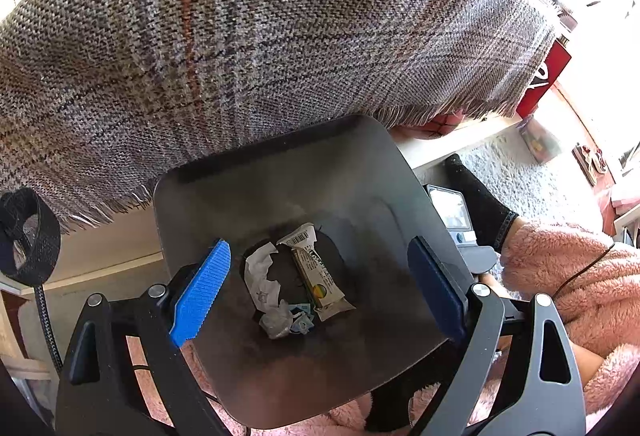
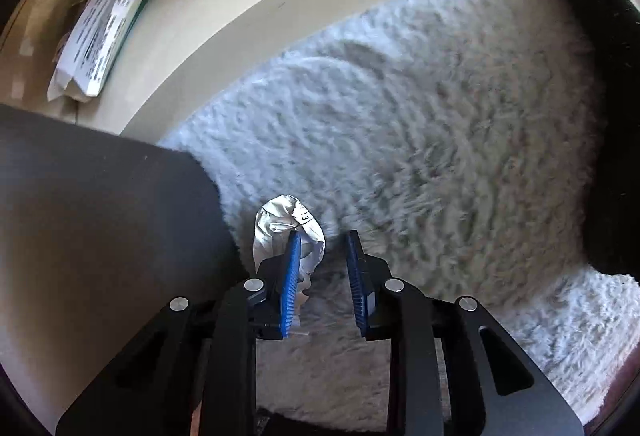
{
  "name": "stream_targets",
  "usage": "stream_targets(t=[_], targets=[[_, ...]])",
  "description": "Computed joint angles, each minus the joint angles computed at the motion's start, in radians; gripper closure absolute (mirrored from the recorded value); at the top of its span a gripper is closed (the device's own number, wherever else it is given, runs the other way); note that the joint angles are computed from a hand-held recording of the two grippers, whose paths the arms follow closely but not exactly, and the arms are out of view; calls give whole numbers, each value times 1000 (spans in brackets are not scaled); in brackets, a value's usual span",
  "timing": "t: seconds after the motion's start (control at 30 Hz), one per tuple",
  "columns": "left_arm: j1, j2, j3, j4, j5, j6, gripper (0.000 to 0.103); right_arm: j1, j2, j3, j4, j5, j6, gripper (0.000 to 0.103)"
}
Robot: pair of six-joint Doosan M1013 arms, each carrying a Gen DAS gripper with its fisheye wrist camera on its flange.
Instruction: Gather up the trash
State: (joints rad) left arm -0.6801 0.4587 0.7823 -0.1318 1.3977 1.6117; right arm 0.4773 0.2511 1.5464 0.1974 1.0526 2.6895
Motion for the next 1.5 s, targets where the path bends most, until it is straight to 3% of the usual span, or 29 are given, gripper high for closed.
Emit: stream_targets(t=[0.03,0.17,0.4,0.5,0.7,0.8,0.97,1.27,1.33,1.4,1.5], targets=[[-2,-2,6,0,-6,0,18,4,2,-1,-5,-6,8,94],[-2,-9,12,-2,-14,-2,18,8,-43,9,-88,9,87,96],[9,-34,29,-2,-51,-17,18,60,-94,-100,-394,203,211,96],[13,-39,25,7,-61,-25,18,112,-107,-171,-543,266,228,96],[32,-62,31,36,-109,-57,18,170,-118,-289,-681,251,140,96],[34,-81,50,59,-145,-87,18,186,-98,-357,-682,219,62,96],[46,-109,66,102,-199,-127,17,171,-80,-409,-577,155,-58,96],[69,-127,63,119,-229,-157,17,184,19,-576,-485,231,-193,91],[76,-130,64,117,-236,-157,17,187,32,-595,-473,244,-201,80],[81,-133,67,119,-246,-162,17,189,44,-615,-458,257,-209,63],[89,-135,66,115,-255,-165,17,188,53,-636,-423,269,-226,59]])
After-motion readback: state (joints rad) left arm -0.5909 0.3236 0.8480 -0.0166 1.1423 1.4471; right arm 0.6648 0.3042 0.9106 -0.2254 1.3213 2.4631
